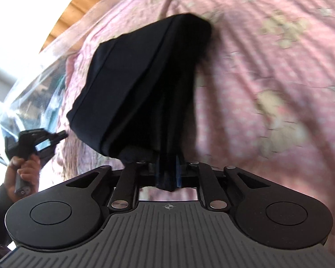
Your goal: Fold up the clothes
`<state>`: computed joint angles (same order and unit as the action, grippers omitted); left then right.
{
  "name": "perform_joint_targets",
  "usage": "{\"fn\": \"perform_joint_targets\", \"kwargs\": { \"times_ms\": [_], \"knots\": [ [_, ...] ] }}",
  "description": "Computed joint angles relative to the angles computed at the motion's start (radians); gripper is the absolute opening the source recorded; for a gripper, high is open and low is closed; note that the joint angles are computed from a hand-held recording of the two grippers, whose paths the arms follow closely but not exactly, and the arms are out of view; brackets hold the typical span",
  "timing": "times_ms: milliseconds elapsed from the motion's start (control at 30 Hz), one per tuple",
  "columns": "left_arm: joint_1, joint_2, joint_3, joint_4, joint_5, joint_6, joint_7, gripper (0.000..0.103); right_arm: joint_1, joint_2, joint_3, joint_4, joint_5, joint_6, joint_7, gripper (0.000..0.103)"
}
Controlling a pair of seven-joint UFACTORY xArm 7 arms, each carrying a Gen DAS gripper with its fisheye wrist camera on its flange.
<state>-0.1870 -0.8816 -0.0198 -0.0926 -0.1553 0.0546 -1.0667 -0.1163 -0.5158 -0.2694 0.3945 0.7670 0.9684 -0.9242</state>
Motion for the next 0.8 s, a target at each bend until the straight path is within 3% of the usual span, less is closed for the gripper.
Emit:
{"fn": "perform_joint_targets", "kwargs": {
  "times_ms": [67,133,233,333,400,433,500,533,567,600,667,733,800],
  "knots": [
    [-0.043,-0.001,0.042,0.034,0.021,-0.014,0.073,0.004,-0.016,-0.094,0.033,-0.027,-0.031,-0.057,0.017,0.015],
    [-0.143,0.089,0.101,0.101,0.03,-0.089,0.149,0.007,0.001,-0.195,0.05,-0.052,-0.053,-0.115,0.012,0.016],
    [-0.295,0.312,0.157,0.221,0.041,-0.224,0.204,0.014,0.134,-0.215,0.063,-0.033,0.017,-0.194,0.007,0.016],
    [-0.416,0.484,0.229,0.322,0.087,-0.269,0.237,0.018,0.29,-0.131,0.053,-0.015,0.113,-0.303,-0.072,0.016],
    [-0.412,0.561,0.213,0.355,0.095,-0.211,0.234,0.017,0.302,-0.033,0.074,-0.004,0.083,-0.333,-0.077,0.016],
    [-0.456,0.58,0.258,0.342,0.093,-0.22,0.241,0.003,0.29,0.001,0.074,-0.002,0.06,-0.335,-0.069,0.014],
    [-0.518,0.562,0.337,0.292,0.115,-0.278,0.219,0.004,0.247,0.007,0.051,0.0,0.046,-0.308,-0.038,0.005],
    [-0.512,0.538,0.342,0.27,0.128,-0.276,0.19,0.004,0.215,0.01,0.056,0.007,0.012,-0.288,0.006,0.003],
    [-0.475,0.503,0.304,0.258,0.118,-0.244,0.181,0.004,0.198,0.011,0.048,0.019,0.006,-0.27,0.032,0.009],
    [-0.398,0.465,0.225,0.247,0.125,-0.207,0.159,0.004,0.182,0.014,0.04,0.032,0.003,-0.253,0.055,0.016],
    [-0.269,0.402,0.07,0.229,0.075,-0.168,0.158,0.024,0.183,0.039,0.002,0.074,0.056,-0.228,0.038,0.039],
    [-0.159,0.343,-0.057,0.215,0.055,-0.134,0.125,0.035,0.191,0.106,-0.008,0.133,0.133,-0.217,0.025,0.045],
    [-0.12,0.358,-0.092,0.233,0.053,-0.13,0.116,0.043,0.194,0.195,-0.004,0.197,0.211,-0.193,0.02,0.046]
  ]
}}
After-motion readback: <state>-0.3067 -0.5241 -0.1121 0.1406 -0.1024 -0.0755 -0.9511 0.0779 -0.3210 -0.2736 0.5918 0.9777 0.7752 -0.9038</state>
